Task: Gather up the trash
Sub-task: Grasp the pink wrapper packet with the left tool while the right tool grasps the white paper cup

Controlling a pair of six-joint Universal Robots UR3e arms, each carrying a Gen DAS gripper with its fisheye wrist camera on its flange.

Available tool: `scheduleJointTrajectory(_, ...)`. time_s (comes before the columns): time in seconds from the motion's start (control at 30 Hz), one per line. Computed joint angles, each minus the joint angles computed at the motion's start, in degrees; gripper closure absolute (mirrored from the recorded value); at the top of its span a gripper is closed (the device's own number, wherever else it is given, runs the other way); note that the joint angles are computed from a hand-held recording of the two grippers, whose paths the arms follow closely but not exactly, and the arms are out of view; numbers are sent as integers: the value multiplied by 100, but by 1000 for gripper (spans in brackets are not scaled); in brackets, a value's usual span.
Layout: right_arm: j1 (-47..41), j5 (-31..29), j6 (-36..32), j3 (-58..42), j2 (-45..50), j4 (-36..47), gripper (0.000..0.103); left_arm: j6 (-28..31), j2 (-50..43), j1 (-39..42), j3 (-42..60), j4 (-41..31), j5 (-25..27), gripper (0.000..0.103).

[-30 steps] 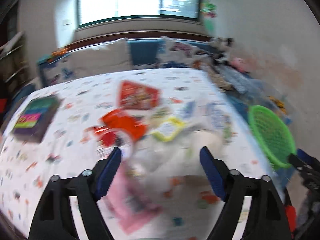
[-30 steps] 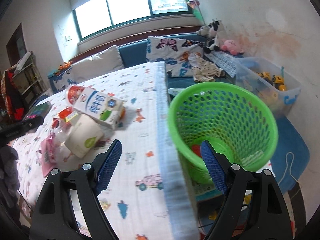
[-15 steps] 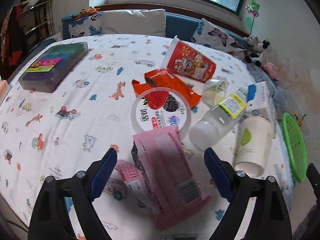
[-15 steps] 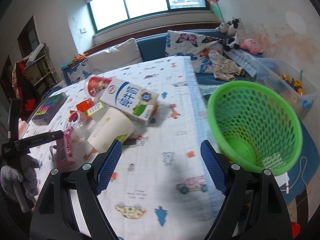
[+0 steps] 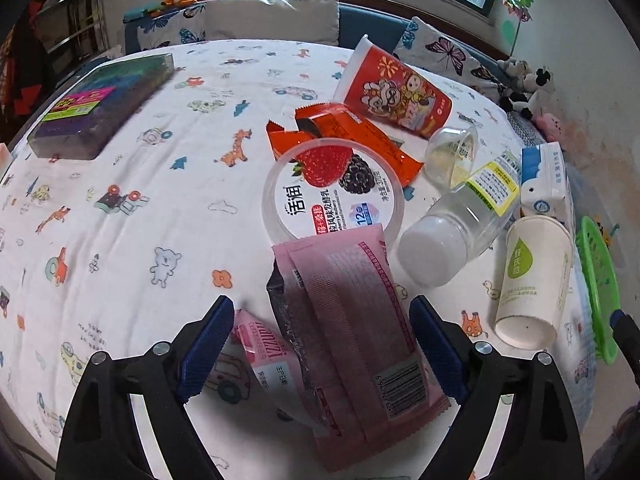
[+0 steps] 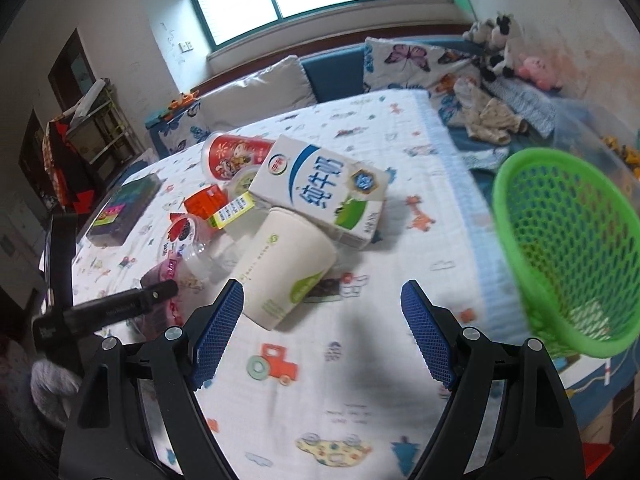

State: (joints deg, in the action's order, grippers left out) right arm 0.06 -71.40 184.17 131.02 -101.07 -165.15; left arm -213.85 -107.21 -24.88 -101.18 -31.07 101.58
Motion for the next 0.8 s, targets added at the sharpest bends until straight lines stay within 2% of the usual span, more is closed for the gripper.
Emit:
scheduleJointTrajectory(0.13, 152, 135, 196, -389, 524, 11, 22, 36, -11, 73, -56, 69, -143, 19)
scheduleJointTrajectory(0.27, 297, 220, 497, -816, 1045, 57, 22, 138, 34, 111, -98, 128, -257, 30)
scheduleJointTrajectory(0.4, 332, 360, 812, -1238, 1558, 185, 22, 223, 178, 225, -275, 258, -496, 36)
scheduleJointTrajectory(0.53, 474, 123, 1089, -1562, 1920, 225, 22, 268, 352, 366, -533, 450, -762, 41)
scheduleJointTrajectory(0.8, 369, 686, 1432, -1914, 2502, 322, 22, 387, 561, 486, -839, 685, -1079, 52)
